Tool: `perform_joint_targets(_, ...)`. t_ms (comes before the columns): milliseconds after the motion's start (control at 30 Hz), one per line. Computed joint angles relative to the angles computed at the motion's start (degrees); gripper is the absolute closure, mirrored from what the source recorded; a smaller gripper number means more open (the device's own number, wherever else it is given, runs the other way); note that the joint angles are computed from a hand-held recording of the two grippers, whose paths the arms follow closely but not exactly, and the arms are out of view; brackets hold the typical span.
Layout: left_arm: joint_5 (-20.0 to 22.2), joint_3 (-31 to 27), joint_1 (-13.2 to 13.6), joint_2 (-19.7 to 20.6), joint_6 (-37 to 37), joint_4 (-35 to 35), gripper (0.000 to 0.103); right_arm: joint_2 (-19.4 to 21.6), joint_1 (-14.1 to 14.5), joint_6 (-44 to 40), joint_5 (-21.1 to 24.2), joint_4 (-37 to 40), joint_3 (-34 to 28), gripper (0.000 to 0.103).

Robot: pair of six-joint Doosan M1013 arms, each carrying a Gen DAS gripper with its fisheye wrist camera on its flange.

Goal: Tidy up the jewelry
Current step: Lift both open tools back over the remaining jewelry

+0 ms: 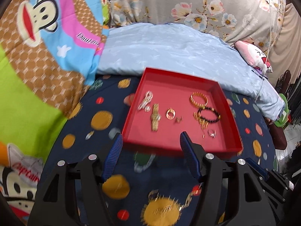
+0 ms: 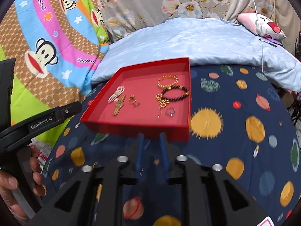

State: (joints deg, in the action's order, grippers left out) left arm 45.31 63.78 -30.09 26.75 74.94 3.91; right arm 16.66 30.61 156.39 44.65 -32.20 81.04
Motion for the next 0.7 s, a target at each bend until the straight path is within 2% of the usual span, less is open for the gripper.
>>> perform_joint_targets(167, 0.15, 4.51, 0.03, -2.46, -0.3, 0.16, 0.039, -0.28, 1.4, -0.71, 0.29, 1.97, 1.19, 0.081)
perform_joint_targets(400, 0.74, 9.76, 0.32, -5.01, -0.72, 1.17, 0.038, 0.57, 1.98, -2.91, 0.77, 5.83, 1.79, 0.081)
perform_joint_targets(467, 1.09, 10.77, 0.44, -5.34, -0.66, 1.52, 0.038, 1.1, 1.94, -3.75, 0.93, 6.87, 1.52, 0.079)
perform_joint_targets(533, 1.33, 11.61, 0.42, -5.6, -0.63, 2.36, 0.038, 1.62, 1.99, -4.23, 1.12, 7.3, 1.14, 0.073)
perform_joint_targets(700, 1.45, 13.26, 0.66, -6.11, 0.37, 1.81, 0.038, 2.88, 1.98, -5.68, 1.42, 8.42, 0.01, 0.07)
